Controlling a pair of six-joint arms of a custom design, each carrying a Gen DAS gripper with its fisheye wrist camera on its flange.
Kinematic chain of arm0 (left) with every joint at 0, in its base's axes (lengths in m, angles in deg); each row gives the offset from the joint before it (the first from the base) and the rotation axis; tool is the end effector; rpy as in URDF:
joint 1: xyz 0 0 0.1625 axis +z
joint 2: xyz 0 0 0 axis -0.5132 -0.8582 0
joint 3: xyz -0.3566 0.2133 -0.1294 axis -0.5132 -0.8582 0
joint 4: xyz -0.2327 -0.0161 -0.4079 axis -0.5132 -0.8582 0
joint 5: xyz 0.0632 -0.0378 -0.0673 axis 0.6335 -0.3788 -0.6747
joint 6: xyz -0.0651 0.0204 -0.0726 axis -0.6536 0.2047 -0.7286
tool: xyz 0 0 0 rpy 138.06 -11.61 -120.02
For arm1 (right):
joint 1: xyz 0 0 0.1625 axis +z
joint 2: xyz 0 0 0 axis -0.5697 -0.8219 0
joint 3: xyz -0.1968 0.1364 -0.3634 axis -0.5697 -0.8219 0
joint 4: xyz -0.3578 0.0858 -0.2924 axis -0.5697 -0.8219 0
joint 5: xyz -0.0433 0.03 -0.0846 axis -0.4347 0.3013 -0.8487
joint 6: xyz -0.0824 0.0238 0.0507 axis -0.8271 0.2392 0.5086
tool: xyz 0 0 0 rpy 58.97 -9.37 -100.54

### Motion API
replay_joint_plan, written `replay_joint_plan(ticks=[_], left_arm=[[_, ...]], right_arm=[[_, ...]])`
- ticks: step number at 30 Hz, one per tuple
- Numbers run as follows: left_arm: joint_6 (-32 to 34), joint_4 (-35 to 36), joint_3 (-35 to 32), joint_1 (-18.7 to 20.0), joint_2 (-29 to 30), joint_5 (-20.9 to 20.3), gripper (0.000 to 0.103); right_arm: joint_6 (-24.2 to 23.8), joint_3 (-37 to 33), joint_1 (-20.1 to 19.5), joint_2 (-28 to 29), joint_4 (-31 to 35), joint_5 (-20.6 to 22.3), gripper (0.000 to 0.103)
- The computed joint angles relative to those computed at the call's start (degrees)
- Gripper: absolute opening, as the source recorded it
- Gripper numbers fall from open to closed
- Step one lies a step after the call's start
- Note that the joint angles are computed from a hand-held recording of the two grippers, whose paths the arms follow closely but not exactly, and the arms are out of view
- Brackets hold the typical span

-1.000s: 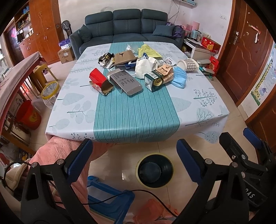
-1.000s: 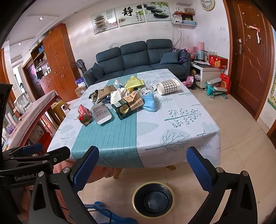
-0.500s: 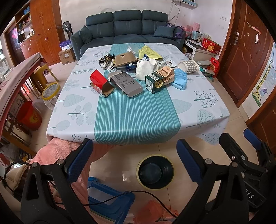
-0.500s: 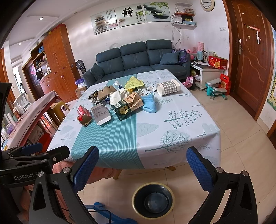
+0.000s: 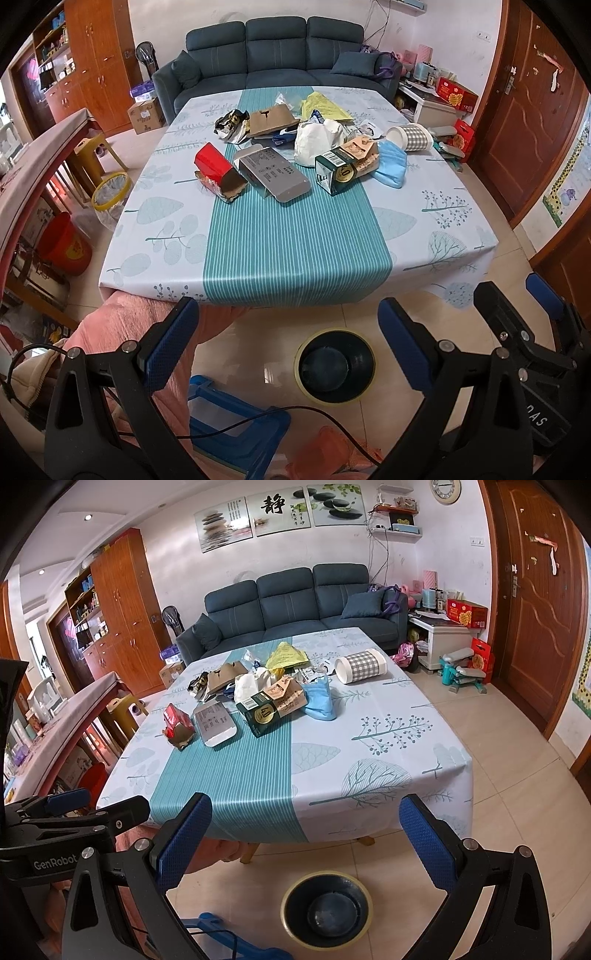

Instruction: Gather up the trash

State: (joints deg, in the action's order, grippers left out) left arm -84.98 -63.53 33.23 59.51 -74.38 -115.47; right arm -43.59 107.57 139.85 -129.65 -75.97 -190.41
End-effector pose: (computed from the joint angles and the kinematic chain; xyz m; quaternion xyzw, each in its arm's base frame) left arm -0.5132 -0.5253 0.2449 0.0087 0.8595 -0.3299 0.3903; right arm 0.2656 -0.6414 0.4323 0.2250 -0.8903 0.3174 0.2365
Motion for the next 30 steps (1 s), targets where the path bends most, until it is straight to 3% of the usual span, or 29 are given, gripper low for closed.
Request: replay_joint_plan(ticks=[16, 22, 27, 30], left_arm=[[3.2, -3.0, 0.5, 1.1, -0.5, -1.3, 0.096], [5.1, -1.0, -1.3, 2.0, 0.0, -0.1, 0.096], [11.4, 0.0, -3.8, 3.4, 0.4, 1.0, 0.096], [16.0, -3.2, -3.5, 4.1, -0.7, 3.0, 0.096]], right_arm=[[0.1, -0.6, 0.2, 1.0, -0.4, -0.7, 0.102], [0.3, 0.7, 0.2, 1.2, -6.2, 1.2, 0.102], [1.5, 0.8, 0.8, 1.8, -10.2, 2.4, 0.102], [2.0, -0.2, 1.7, 2.7, -10.4, 2.1, 0.102]])
